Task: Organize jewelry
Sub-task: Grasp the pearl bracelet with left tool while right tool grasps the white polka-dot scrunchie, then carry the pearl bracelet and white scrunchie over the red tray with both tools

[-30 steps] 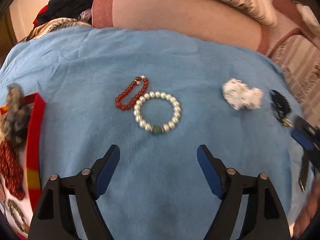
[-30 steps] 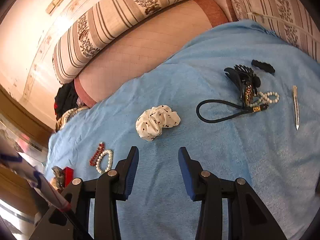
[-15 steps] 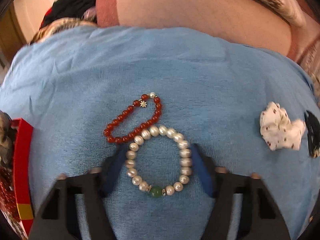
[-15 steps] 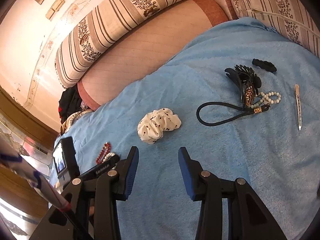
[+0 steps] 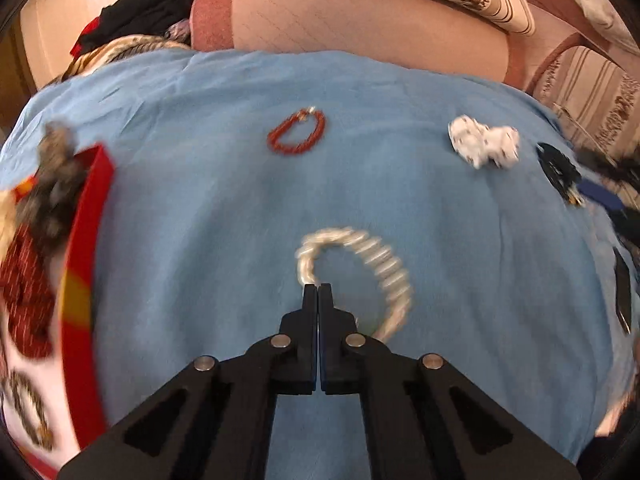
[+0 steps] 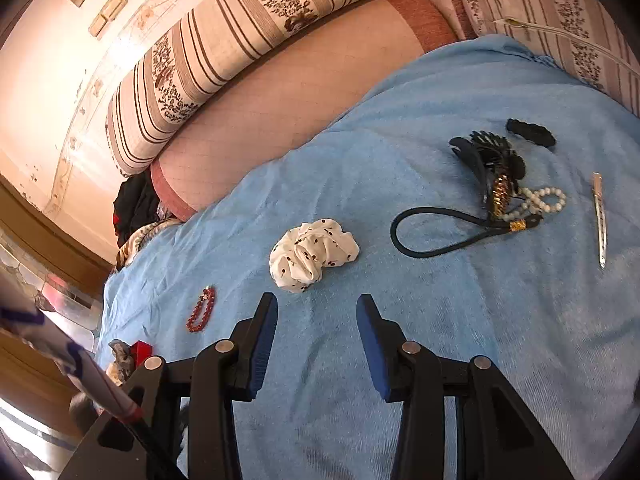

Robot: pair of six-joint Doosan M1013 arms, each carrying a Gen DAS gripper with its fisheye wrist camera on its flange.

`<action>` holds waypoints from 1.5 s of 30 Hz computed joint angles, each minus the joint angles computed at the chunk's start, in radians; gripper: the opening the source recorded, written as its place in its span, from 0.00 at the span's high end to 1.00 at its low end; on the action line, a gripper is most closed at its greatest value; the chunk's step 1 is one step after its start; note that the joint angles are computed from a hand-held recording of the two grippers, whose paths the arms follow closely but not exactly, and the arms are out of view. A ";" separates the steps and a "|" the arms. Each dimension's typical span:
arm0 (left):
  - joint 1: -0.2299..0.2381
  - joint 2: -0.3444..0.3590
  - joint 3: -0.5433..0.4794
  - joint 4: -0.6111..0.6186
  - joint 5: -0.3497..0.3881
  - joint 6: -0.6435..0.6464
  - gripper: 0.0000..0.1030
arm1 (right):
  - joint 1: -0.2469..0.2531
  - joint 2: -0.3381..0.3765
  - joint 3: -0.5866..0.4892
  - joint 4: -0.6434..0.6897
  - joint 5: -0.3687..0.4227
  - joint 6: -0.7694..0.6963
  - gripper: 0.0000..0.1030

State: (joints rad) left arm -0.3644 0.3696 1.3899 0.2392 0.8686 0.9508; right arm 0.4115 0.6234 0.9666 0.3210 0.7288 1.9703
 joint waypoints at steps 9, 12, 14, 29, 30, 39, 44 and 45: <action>0.032 -0.030 0.051 -0.175 -0.120 0.138 0.99 | -0.005 0.097 -0.125 0.084 0.034 0.009 0.46; 0.041 -0.026 0.041 -0.201 -0.147 0.136 0.42 | 0.007 0.141 -0.189 -0.002 0.071 0.080 0.46; 0.046 -0.020 0.031 -0.218 -0.167 0.148 0.36 | 0.009 0.171 -0.234 -0.025 0.105 0.108 0.46; 0.009 0.037 -0.025 -0.009 -0.078 0.096 0.91 | 0.041 0.141 -0.227 -0.086 0.103 -0.011 0.88; 0.010 0.032 -0.022 -0.023 -0.077 0.107 0.91 | 0.042 0.130 -0.212 -0.081 0.089 -0.019 0.88; 0.015 -0.017 0.024 -0.049 -0.124 0.108 0.91 | 0.058 0.051 -0.116 -0.009 0.000 -0.120 0.88; 0.013 -0.046 0.050 -0.070 -0.125 0.119 0.91 | 0.074 0.011 -0.070 0.000 -0.019 -0.157 0.88; 0.013 -0.049 0.052 -0.072 -0.117 0.119 0.91 | 0.077 -0.003 -0.047 0.015 -0.029 -0.173 0.88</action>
